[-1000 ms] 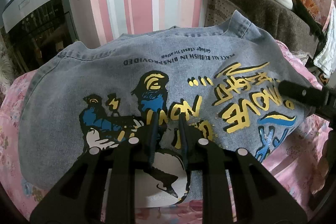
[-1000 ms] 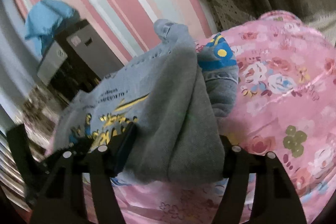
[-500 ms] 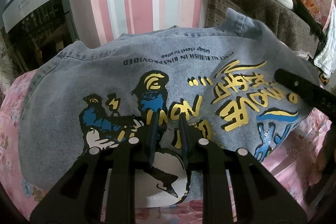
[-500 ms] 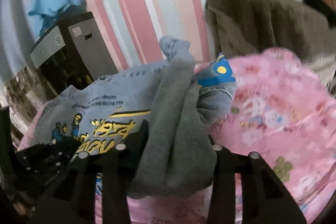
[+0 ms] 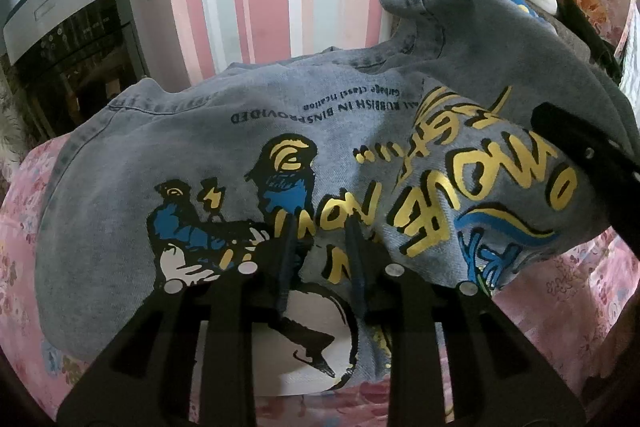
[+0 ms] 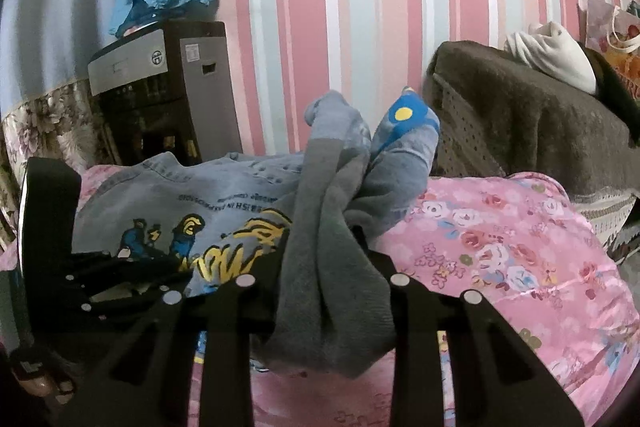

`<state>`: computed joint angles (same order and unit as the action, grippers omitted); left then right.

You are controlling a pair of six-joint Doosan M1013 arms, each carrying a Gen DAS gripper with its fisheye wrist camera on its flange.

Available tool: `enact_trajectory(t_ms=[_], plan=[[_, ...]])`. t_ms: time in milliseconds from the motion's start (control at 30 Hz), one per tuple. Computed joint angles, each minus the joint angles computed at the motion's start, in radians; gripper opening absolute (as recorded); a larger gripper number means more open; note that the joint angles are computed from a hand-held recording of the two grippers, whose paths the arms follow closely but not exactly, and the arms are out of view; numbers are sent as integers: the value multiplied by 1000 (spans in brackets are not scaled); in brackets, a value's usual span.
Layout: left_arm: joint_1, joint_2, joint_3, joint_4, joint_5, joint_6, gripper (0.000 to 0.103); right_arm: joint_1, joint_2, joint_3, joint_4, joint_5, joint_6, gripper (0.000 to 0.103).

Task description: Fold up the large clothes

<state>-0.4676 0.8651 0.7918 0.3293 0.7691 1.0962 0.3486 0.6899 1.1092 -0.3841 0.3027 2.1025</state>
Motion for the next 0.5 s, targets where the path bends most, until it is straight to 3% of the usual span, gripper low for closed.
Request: enact_trajectory(t_ms=[367,500], plan=[[-1,-3,4,-1,-7,4,24,16,13,-40,-34,51,64,27],[8,-33,36,-38,-18,37,24,22,10,-50,-21,51,61,25]])
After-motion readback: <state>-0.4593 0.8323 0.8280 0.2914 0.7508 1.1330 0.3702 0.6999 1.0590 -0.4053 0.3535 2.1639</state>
